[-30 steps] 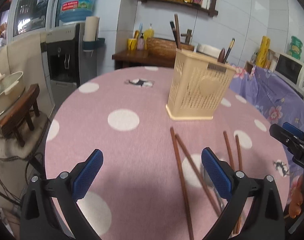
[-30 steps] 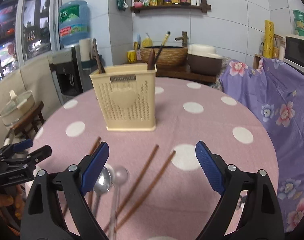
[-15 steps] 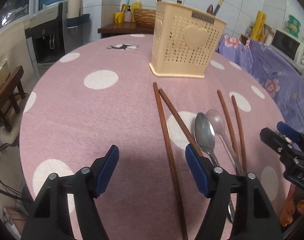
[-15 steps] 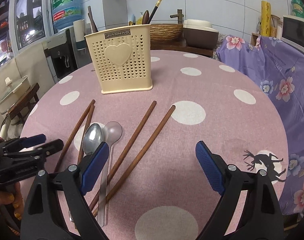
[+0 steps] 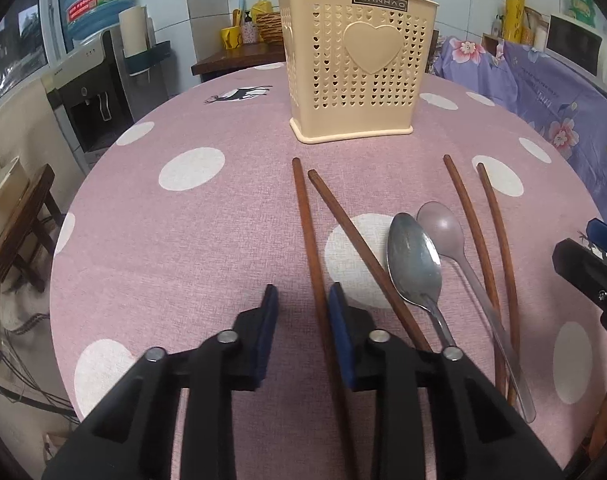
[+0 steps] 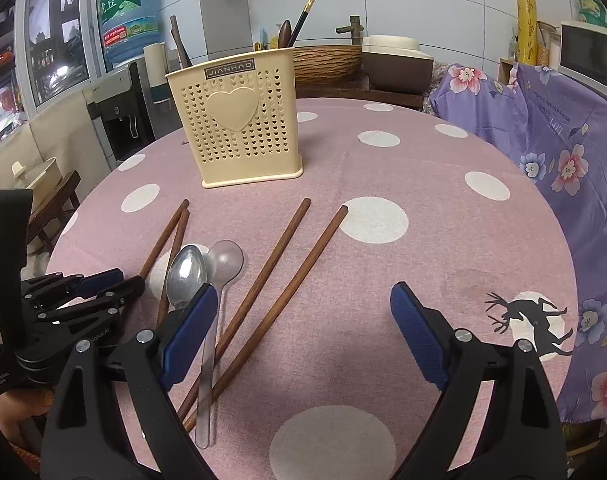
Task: Organize utensils
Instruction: 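Grasp a brown chopstick with the left tool while the right closes on the clear plastic spoon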
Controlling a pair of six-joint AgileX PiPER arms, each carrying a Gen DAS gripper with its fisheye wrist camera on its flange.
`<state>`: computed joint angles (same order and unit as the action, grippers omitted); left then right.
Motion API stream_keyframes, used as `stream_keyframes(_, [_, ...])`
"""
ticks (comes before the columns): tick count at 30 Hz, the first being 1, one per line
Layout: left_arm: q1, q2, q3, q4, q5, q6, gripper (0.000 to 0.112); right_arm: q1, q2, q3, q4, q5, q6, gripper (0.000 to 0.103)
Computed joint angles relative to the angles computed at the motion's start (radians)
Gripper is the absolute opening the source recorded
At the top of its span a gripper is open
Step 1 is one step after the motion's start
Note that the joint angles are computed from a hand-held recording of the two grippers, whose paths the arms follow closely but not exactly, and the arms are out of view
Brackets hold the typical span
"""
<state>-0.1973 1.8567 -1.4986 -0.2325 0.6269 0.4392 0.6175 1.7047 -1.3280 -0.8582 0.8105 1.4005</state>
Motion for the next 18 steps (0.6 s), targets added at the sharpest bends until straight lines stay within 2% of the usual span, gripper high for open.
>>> stream_keyframes(4, [0.018, 0.0, -0.01, -0.002, 0.021, 0.008, 0.012, 0.0, 0.003, -0.008, 0.011, -0.002, -0.014, 0.087])
stream_keyframes(7, [0.046, 0.0, -0.013, -0.018, 0.031, 0.016, 0.012, 0.0, 0.014, -0.032, 0.043, -0.011, -0.066, 0.087])
stream_keyframes(10, [0.078, 0.003, -0.02, -0.04, 0.043, 0.023, 0.012, -0.007, 0.039, -0.072, 0.097, -0.036, -0.154, 0.08])
stream_keyframes(13, [0.098, 0.004, -0.023, -0.061, 0.05, 0.035, 0.012, -0.012, 0.088, -0.139, 0.183, -0.037, -0.296, 0.063])
stream_keyframes(15, [0.102, 0.002, -0.017, -0.073, 0.047, 0.046, 0.012, -0.017, 0.129, -0.195, 0.258, -0.023, -0.4, 0.048])
stream_keyframes(18, [0.104, 0.001, -0.013, -0.086, 0.042, 0.053, 0.012, -0.024, 0.18, -0.258, 0.325, 0.013, -0.476, 0.037])
